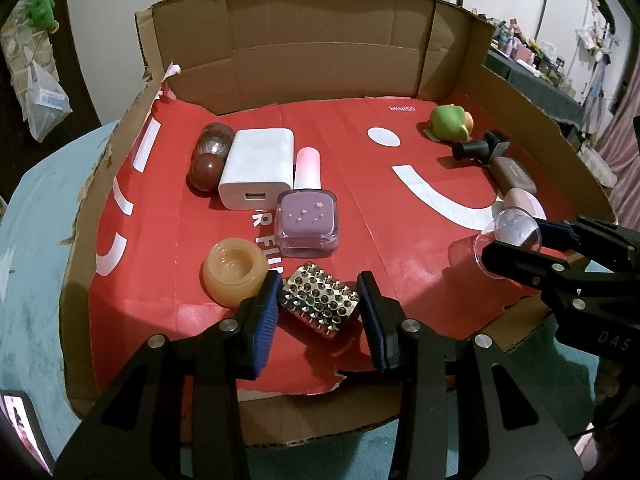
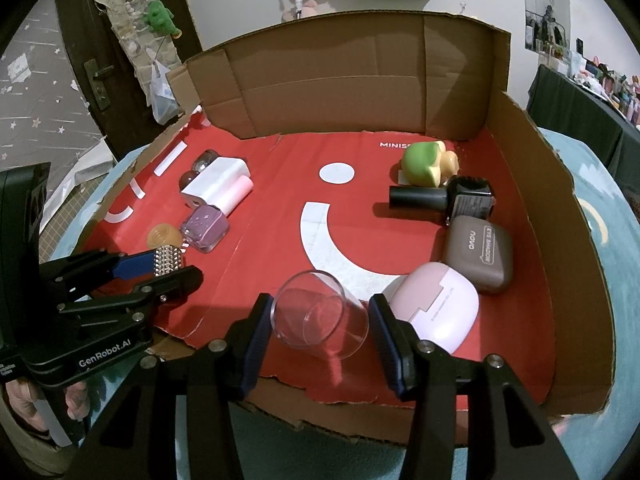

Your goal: Organize rigid objects

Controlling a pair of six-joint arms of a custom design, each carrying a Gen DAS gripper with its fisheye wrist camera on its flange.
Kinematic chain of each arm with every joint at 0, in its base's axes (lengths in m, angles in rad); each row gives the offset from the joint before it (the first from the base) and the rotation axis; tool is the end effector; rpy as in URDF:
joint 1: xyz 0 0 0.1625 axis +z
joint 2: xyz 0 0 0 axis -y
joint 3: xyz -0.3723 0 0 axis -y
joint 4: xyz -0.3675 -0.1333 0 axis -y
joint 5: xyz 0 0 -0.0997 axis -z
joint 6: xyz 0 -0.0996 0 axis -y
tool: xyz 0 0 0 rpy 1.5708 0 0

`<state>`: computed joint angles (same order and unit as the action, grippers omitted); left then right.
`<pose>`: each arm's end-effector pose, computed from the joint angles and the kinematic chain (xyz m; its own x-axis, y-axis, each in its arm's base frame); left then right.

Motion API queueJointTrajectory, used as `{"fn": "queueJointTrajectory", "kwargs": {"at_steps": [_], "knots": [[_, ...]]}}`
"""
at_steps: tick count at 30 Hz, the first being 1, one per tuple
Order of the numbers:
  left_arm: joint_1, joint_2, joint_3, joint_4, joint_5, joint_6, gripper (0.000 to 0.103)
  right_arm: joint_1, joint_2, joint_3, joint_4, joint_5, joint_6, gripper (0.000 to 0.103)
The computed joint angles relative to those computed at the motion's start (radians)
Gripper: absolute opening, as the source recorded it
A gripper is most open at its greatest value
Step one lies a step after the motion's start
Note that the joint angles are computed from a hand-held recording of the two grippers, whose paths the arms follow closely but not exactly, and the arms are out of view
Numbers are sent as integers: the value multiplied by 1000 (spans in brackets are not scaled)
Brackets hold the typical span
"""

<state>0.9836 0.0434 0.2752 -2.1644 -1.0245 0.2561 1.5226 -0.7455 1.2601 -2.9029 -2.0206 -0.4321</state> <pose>-0.3113 -0.8018 -0.0236 -0.6287 0.5473 -0.5525 0.7158 0.6849 -0.1360 0.0549 -0.7306 0.2455 -0.8167 0.0409 0.5756 -0.3404 0.7713 -0.5378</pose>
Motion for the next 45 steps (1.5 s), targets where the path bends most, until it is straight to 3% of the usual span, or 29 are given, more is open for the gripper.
{"fn": "queueJointTrajectory", "kwargs": {"at_steps": [3, 7, 12, 15, 18, 21, 26, 28, 34, 45], "knots": [[0, -2, 4, -3, -1, 0, 39, 0, 1, 0, -3, -1, -2, 52], [-5, -32, 61, -37, -1, 1, 52, -1, 1, 1, -7, -1, -4, 52], [-15, -67, 141, -114, 16, 25, 61, 1, -9, 11, -18, 9, -1, 53], [-21, -89, 186, -152, 24, 32, 69, 5, -20, 27, -42, 12, -6, 60], [-28, -121, 250, -207, 36, 43, 71, 10, -31, 49, -75, 9, -13, 63], [-34, -151, 309, -253, 41, 45, 81, 11, -47, 77, -113, 12, -12, 69], [-47, -200, 415, -348, 66, 54, 84, 18, -62, 126, -202, -5, -23, 79], [-51, -215, 450, -388, 80, 51, 95, 20, -65, 143, -236, -14, -23, 84], [-58, -244, 528, -485, 117, 50, 99, 21, -66, 192, -368, -36, -35, 101], [-68, -260, 614, -597, 176, 75, 99, 23, -35, 211, -491, -97, -69, 103]]}}
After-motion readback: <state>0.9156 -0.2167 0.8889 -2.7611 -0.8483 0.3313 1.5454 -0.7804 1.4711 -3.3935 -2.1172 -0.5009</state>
